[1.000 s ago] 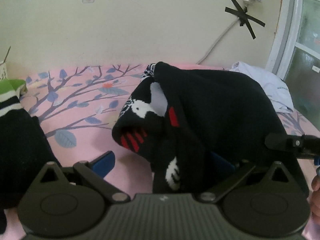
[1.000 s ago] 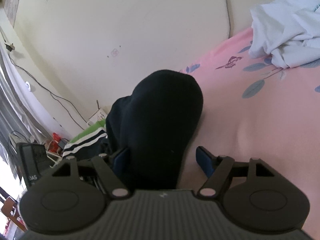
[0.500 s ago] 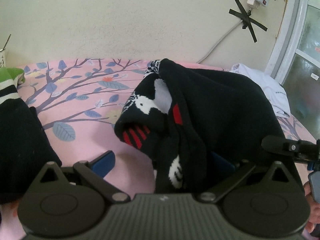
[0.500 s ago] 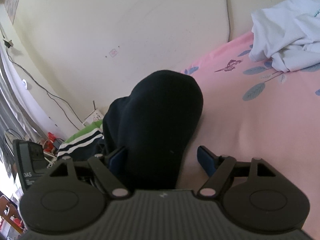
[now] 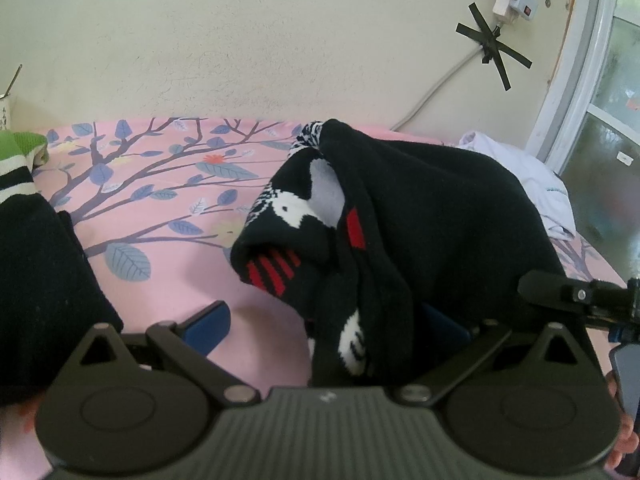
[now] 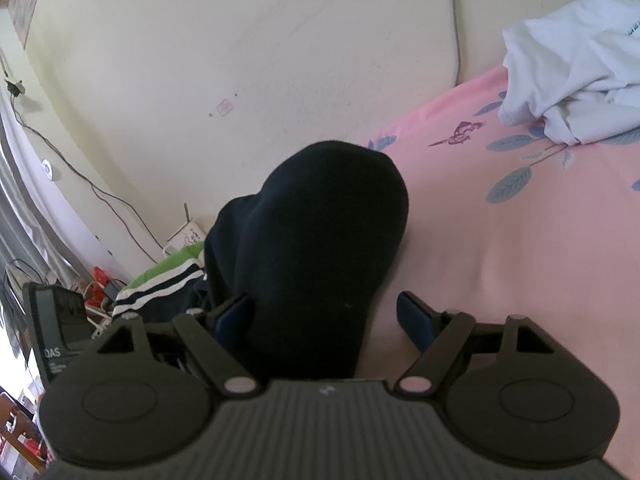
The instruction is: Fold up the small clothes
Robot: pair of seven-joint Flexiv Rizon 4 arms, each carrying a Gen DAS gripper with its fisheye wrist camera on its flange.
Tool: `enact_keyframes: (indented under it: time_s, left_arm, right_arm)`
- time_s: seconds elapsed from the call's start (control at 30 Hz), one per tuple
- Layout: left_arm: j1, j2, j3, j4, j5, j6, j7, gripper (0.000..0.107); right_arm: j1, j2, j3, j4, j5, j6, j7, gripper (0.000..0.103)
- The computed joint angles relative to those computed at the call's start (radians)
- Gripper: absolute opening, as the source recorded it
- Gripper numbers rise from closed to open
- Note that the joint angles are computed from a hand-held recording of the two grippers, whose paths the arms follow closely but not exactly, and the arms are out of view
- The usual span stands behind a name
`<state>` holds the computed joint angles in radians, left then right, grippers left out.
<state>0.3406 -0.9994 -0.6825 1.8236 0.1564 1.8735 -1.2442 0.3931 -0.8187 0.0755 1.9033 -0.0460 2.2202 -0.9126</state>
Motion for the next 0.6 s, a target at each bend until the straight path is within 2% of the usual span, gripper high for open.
enact_keyframes:
  time_s: [0.6]
  left_arm:
    - [0.015,-0.008,-0.014,0.007,0.016,0.007,-0.003,0.103]
  right_arm:
    - [0.005,0.001,-0.002,0.001,0.009,0.000,-0.003,0.073]
